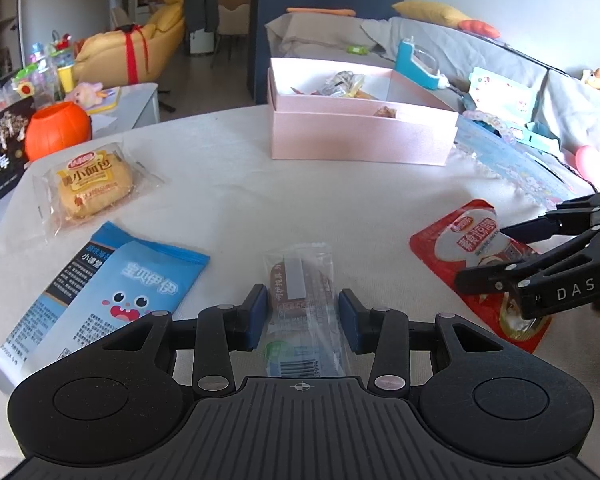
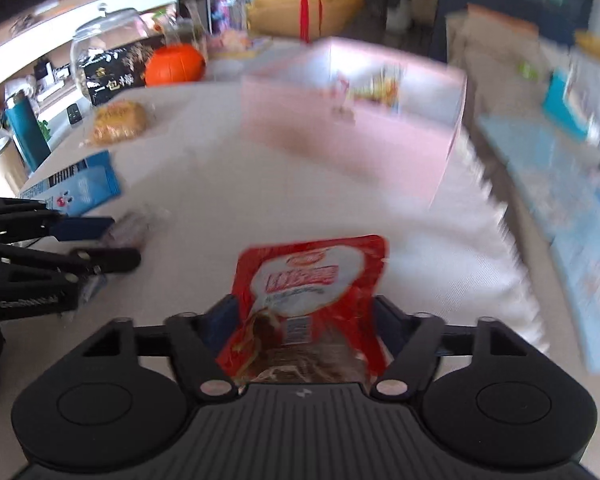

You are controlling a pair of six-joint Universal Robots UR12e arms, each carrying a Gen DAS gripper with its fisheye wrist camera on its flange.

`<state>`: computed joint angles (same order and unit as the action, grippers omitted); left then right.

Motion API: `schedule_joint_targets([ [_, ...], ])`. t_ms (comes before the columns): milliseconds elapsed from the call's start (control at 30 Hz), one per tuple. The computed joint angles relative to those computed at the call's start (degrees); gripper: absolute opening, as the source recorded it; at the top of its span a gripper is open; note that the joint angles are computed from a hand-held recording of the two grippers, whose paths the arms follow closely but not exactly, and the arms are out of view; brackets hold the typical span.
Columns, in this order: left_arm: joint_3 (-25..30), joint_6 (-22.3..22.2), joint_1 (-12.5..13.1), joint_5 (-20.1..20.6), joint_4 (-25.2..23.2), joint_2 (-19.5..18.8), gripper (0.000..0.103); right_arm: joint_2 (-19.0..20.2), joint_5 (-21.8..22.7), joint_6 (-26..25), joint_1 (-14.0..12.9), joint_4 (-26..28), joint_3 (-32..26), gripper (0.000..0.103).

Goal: Organize snacks
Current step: 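Lift the red packet with the right gripper while the left holds the clear cookie packet, then drop the red packet into the pink box with the right gripper while the left drops the cookie packet in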

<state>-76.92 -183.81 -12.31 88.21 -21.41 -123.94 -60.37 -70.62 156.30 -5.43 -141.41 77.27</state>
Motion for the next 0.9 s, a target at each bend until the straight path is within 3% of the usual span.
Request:
schedule_joint_targets([
  [67,-0.04,0.13,-0.06,0.22,0.23,-0.03,0.044,0.14,1.89,1.77,-0.35,-1.16,0.65,0.086],
  [200,-0.24,0.01,-0.3,0.91,0.77,-0.03,0.044,0.09,-0.32,-0.32,0.69,-3.77,1.71,0.092],
  [400,-0.17,-0.59,-0.38,1.04,0.37,0.02,0.044,-0.54,0.57,-3.62,0.64,-5.37,2.62,0.074],
  [467,-0.06,-0.93,-0.35,0.92,-0.01,0.04,0.044,-1.39,-1.81,-5.36,1.15,-10.92,4.58,0.056],
  [733,0.15,-1.03,-0.24,0.74,-0.6,0.05,0.044,-1.66,-1.24,-3.73,0.6,-11.26,3.77,0.053],
  [900,0.07,-2.14,0.22,-0.91,-0.65,0.24,0.042,-1.74,2.7,0.42,-0.7,-9.75,2.79,0.052],
])
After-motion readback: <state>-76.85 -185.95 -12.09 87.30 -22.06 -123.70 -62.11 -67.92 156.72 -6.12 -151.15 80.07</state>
